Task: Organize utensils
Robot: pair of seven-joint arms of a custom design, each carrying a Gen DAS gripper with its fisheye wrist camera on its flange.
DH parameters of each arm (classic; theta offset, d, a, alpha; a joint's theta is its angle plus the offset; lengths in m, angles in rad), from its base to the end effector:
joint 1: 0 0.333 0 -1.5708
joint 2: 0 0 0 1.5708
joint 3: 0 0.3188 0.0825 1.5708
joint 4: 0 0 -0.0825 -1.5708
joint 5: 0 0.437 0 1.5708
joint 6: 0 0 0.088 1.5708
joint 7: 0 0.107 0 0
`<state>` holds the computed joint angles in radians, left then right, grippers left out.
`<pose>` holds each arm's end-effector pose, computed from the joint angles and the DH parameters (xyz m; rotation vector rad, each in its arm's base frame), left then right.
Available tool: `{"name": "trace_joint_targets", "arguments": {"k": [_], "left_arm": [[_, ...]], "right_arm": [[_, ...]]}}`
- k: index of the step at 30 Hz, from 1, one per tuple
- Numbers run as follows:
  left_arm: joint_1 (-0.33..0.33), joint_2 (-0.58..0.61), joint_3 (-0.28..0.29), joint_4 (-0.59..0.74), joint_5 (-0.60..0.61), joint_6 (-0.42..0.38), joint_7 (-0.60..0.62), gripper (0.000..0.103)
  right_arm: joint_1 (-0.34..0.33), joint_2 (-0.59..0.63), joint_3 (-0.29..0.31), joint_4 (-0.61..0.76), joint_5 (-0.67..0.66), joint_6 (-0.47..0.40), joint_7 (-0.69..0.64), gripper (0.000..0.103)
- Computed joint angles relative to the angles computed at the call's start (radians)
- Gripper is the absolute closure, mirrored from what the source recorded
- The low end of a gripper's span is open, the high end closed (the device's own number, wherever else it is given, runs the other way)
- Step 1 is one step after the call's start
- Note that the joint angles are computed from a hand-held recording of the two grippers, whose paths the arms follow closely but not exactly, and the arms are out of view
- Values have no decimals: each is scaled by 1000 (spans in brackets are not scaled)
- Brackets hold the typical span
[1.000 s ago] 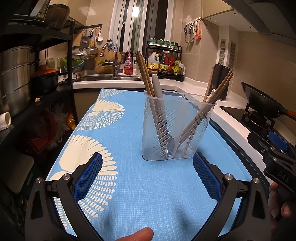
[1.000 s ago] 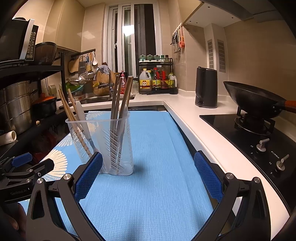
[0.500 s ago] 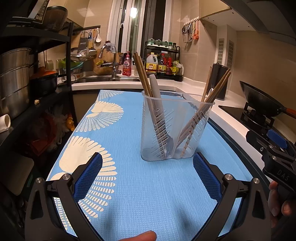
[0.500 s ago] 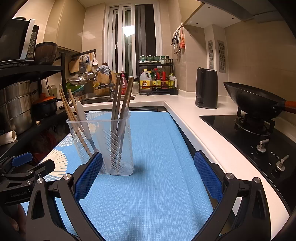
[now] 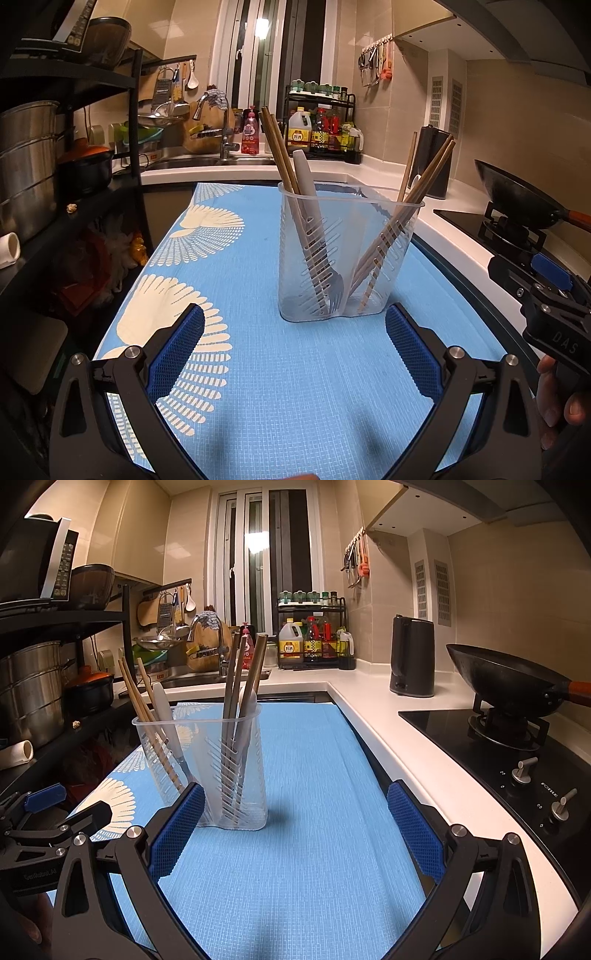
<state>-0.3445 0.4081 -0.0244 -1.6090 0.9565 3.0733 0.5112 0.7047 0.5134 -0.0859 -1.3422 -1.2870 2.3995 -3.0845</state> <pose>0.6805 -0.3305 0.4726 -1.4279 1.7883 -1.1483 0.6493 0.4724 0.4871 -1.3385 1.6338 -1.0879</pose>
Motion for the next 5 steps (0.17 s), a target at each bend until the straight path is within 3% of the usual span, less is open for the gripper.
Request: {"name": "trace_joint_targets", "arguments": {"k": [5], "left_arm": [[9,1,-12,0,-18,-14,20,8]], "right_arm": [[1,0,-1,0,-1,1,1,6]]}}
